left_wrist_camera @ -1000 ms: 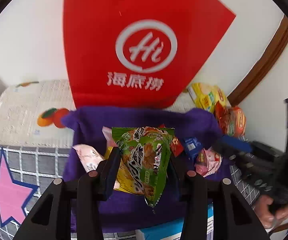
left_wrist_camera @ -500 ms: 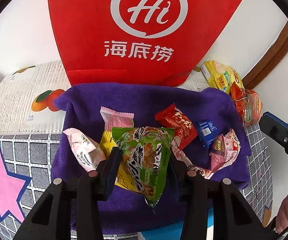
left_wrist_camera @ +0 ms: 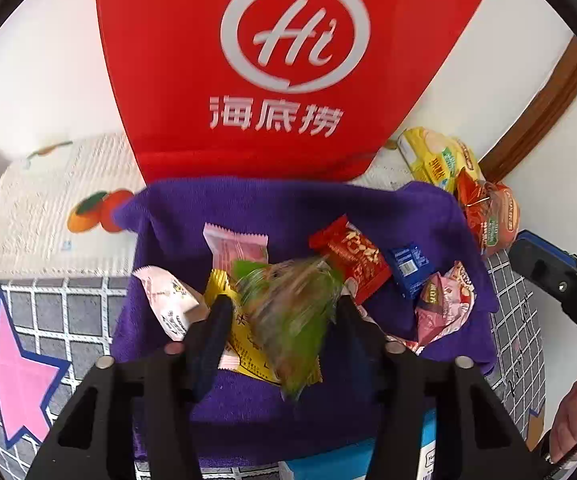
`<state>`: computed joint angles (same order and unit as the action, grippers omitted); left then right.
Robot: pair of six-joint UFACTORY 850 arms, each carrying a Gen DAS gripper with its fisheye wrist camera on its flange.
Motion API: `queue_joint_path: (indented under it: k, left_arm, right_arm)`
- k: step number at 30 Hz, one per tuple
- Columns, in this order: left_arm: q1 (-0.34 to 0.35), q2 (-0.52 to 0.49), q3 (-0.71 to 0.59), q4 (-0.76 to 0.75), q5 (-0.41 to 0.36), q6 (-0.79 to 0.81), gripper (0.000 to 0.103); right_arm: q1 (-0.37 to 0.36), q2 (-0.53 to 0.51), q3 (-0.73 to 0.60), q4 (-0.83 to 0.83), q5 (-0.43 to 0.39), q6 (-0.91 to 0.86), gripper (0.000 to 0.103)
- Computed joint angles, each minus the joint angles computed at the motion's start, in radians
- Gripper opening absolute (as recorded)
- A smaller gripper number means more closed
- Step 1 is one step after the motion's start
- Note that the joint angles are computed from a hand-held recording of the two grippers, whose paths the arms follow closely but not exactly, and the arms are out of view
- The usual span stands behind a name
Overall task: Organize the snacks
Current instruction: 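Open the right tool to drop the red packet while the left tool releases the green bag, then grasp the pink bag with the right tool while the left tool grasps the white-red candy packet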
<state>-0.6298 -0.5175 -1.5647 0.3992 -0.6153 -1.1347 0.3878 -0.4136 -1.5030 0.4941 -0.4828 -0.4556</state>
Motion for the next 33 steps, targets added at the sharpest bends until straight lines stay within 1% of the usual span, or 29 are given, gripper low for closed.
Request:
queue_joint_path:
  k: [3, 8, 12, 13, 14, 16, 17, 19, 21, 23, 24, 26, 28, 30, 33]
  left_arm:
    - [-0.011, 0.017, 0.010, 0.076, -0.005, -0.050, 0.056]
    - [-0.009, 0.044, 0.033, 0.105, 0.011, -0.076, 0.057]
    - [-0.005, 0.067, 0.054, 0.115, 0.015, -0.090, 0.057]
    - [-0.003, 0.076, 0.062, 0.123, 0.013, -0.105, 0.057]
    - [-0.002, 0.080, 0.065, 0.129, 0.014, -0.114, 0.057]
    - [0.001, 0.094, 0.077, 0.139, 0.020, -0.132, 0.057]
    - [0.002, 0.102, 0.084, 0.143, 0.025, -0.142, 0.057]
    - [-0.001, 0.114, 0.093, 0.152, 0.036, -0.151, 0.057]
    - [-0.007, 0.123, 0.099, 0.170, 0.036, -0.167, 0.057]
    - [-0.016, 0.129, 0.098, 0.185, 0.030, -0.179, 0.057]
    - [-0.020, 0.133, 0.097, 0.192, 0.030, -0.182, 0.057]
    - [-0.031, 0.142, 0.100, 0.224, 0.029, -0.207, 0.057]
    - [-0.049, 0.153, 0.100, 0.267, 0.013, -0.239, 0.057]
    - [-0.067, 0.170, 0.112, 0.301, 0.015, -0.263, 0.057]
    - [-0.086, 0.193, 0.128, 0.281, 0.005, -0.251, 0.057]
  right_arm:
    - [0.003, 0.001, 0.001, -0.008, 0.003, 0.006, 0.039]
    - [0.011, 0.004, 0.001, -0.030, -0.007, 0.023, 0.039]
    - [-0.003, 0.026, 0.014, 0.184, -0.070, -0.170, 0.039]
    - [-0.001, 0.039, 0.025, 0.208, -0.067, -0.195, 0.039]
    - [0.006, 0.058, 0.041, 0.208, -0.047, -0.204, 0.039]
    - [0.023, 0.089, 0.071, 0.185, -0.001, -0.200, 0.039]
    - [0.032, 0.112, 0.098, 0.193, 0.035, -0.220, 0.039]
    - [0.044, 0.149, 0.145, 0.206, 0.081, -0.245, 0.039]
    - [0.054, 0.172, 0.175, 0.162, 0.085, -0.210, 0.039]
    - [0.061, 0.197, 0.208, 0.049, 0.078, -0.090, 0.039]
    - [0.060, 0.216, 0.235, 0.022, 0.074, -0.050, 0.039]
    - [0.050, 0.263, 0.303, 0.064, 0.063, -0.059, 0.039]
    - [0.045, 0.306, 0.368, 0.098, 0.051, -0.070, 0.042]
    - [0.039, 0.351, 0.438, 0.128, 0.035, -0.087, 0.054]
    - [0.030, 0.411, 0.538, 0.227, 0.022, -0.164, 0.059]
